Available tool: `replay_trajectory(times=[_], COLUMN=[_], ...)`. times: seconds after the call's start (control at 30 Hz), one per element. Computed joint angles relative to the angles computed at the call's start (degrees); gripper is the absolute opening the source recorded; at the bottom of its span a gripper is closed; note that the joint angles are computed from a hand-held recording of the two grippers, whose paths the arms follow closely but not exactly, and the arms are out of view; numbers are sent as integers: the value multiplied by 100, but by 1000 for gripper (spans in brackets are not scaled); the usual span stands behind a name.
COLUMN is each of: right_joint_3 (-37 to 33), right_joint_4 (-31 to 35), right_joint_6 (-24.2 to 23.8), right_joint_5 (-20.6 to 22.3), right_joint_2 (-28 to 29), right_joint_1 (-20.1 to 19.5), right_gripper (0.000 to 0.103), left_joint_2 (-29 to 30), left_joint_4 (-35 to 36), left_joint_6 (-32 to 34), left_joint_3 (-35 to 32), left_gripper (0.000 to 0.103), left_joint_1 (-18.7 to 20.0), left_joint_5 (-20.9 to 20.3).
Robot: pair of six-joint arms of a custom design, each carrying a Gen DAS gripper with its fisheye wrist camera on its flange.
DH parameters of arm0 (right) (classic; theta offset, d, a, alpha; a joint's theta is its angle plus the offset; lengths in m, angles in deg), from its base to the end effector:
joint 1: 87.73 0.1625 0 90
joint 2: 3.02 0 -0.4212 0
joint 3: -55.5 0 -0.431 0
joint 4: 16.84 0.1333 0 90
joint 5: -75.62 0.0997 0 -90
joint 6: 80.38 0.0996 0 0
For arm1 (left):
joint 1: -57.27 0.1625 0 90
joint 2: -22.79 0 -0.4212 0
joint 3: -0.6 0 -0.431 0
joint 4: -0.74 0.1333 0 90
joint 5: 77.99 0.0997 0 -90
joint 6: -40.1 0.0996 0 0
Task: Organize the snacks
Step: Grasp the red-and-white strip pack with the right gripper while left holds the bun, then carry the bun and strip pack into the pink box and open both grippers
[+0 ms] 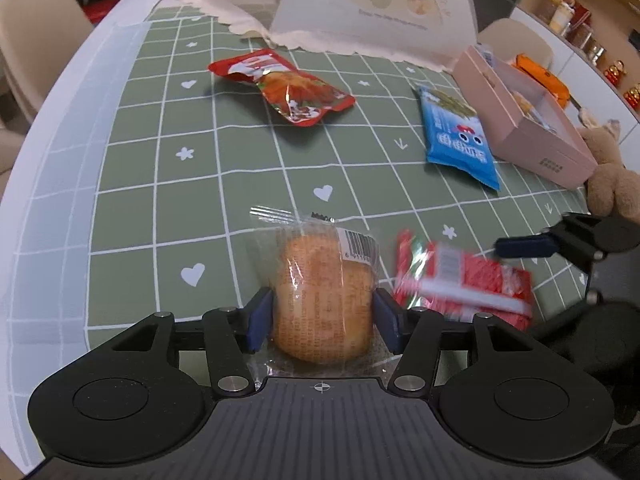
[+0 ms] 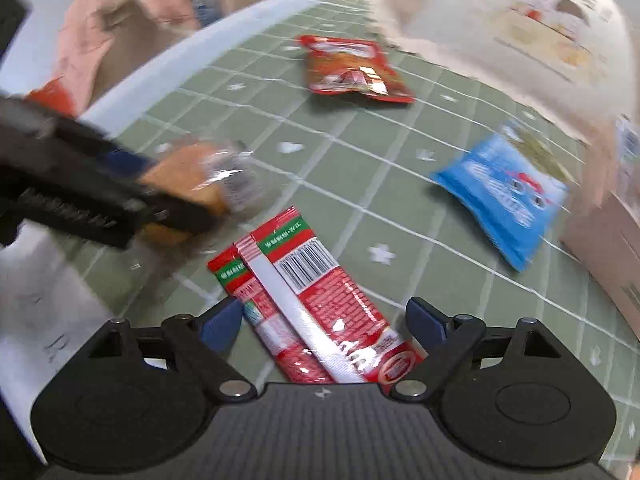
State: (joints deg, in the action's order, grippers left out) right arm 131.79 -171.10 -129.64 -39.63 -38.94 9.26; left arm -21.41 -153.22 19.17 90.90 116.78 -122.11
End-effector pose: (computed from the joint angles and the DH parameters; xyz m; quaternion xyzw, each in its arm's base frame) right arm 0.1871 -0.7801 0.0884 0.4101 -0.8633 0.1113 0.2723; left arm -0.1873 -0.7217 0.1102 0.0155 0.9116 -0.2958 0.2849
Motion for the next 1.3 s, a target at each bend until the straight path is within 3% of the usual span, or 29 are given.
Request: replay_trajectory(times=[0.07, 0.1, 0.33, 0.4, 0.43, 0.47, 0.57, 0.8, 1.1, 1.2, 1.3], right_joint_3=[-55, -28, 7, 19, 69, 153, 174, 688, 1049, 1107, 1103], right_joint_4=[-74, -216, -433, -620, -646, -633, -138, -674, -785, -573, 219], right_joint_6=[662, 776, 979, 1086, 1125, 1128, 1465, 1472, 1910, 2079, 2344], right_joint_5=[-71, -150, -307, -290, -300, -308, -167, -133, -81, -27, 392], right_joint_2=[-27, -40, -20, 9, -3, -67, -260, -844, -1477, -1546, -1641], right_joint_1=[-85, -108, -140, -122, -84, -53, -24, -39, -331, -428, -536], right_gripper=[90, 90, 100, 95, 85, 67, 50, 46, 44, 44, 44], left_joint_2=[-5, -2, 79, 108, 121, 135, 199, 262, 102, 129, 190], left_joint_4=[-103, -166, -192, -135, -83, -47, 42, 271, 117, 48, 39], left_joint_6=[22, 52, 208, 284, 330, 394, 607, 724, 366, 473, 556], left_joint_3=[39, 53, 33, 14, 3, -6, -57, -184, -125, -155, -232], left_gripper=[60, 61, 61, 62, 62, 63, 64, 65, 57, 57, 57], left_joint_1=[8, 11, -42, -67, -84, -93, -122, -130, -74, -159, -247], left_joint_5=[-27, -34, 117, 176, 197, 215, 300, 356, -325, -534, -689])
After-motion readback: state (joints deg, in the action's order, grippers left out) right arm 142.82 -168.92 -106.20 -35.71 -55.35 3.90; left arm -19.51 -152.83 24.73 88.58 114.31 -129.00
